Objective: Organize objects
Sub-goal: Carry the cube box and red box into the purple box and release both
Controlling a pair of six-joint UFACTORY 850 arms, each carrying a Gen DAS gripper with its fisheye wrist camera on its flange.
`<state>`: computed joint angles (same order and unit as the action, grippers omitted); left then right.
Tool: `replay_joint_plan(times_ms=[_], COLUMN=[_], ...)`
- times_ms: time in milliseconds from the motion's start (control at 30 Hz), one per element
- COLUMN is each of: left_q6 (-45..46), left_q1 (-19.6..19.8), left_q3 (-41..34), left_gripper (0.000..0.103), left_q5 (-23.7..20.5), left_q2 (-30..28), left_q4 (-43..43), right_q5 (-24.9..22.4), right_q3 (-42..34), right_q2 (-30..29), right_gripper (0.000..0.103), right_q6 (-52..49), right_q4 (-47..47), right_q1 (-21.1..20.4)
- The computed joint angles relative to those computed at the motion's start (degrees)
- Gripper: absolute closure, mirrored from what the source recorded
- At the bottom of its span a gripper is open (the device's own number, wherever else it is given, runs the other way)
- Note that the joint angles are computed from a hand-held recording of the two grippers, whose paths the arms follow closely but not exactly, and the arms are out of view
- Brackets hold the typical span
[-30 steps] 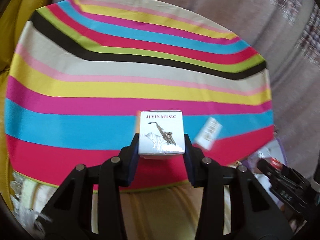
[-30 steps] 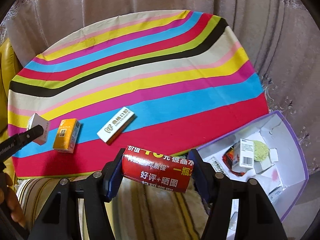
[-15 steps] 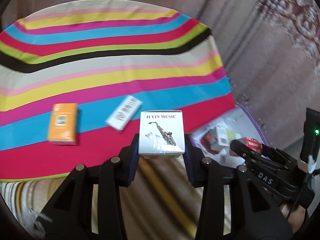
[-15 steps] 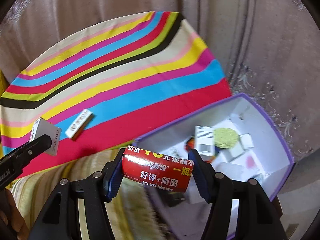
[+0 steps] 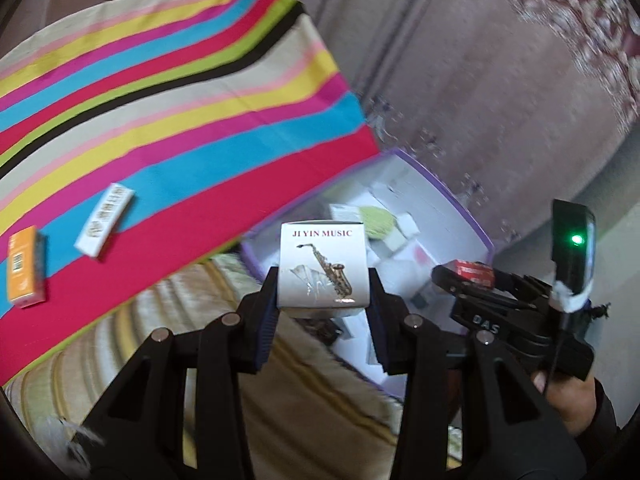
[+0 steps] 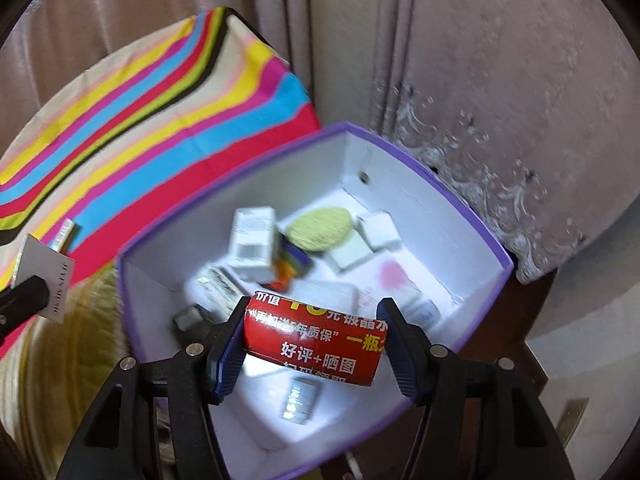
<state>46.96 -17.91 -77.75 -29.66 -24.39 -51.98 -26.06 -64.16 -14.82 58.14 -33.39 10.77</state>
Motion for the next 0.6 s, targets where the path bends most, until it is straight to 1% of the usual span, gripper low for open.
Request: replay_joint_plan(times_ms=[100,267,333,500,533,600], left_q6=[-0.89,-2.03,-3.17,-4.80,-4.52,-4.69], left_q1=[-1.45,-2.96,-3.45,-4.81,-4.82,-4.80], left_q3=[-0.95,-2.75,-4.01,-7.37,-7.88,-9.35], left_gripper=[0.059,0.059,0.059,0.059,0.059,0.058], left_q5=[-1.17,-2.45,-2.92,-4.01,-4.46,-5.88], left_q2=[-0.94,-2.49,-3.46,-6.00,-6.44,-7.72], left_q4=[1.63,3.48,4.43,5.51,4.91,4.03], right_q5=[-0.50,-2.48,-2.10,-2.45,-2.46,-2.26], right_q3=[1.35,1.28,1.46,0.88,0.96,1.13], right_q2=[0.24,-0.68,-0.89,-2.15,-2.11,-2.00], right_gripper=[0.040,0.040,0.039,0.038,0.037,0.032], right_q6=[-2.85,-7.65,-8.66,-14.39,-15.05,-15.67], right_q4=[1.47,2.19,2.59,7.54,8.08,8.87], right_q1=[-1.62,-2.94,-3.37,-4.17,-4.22,-4.33])
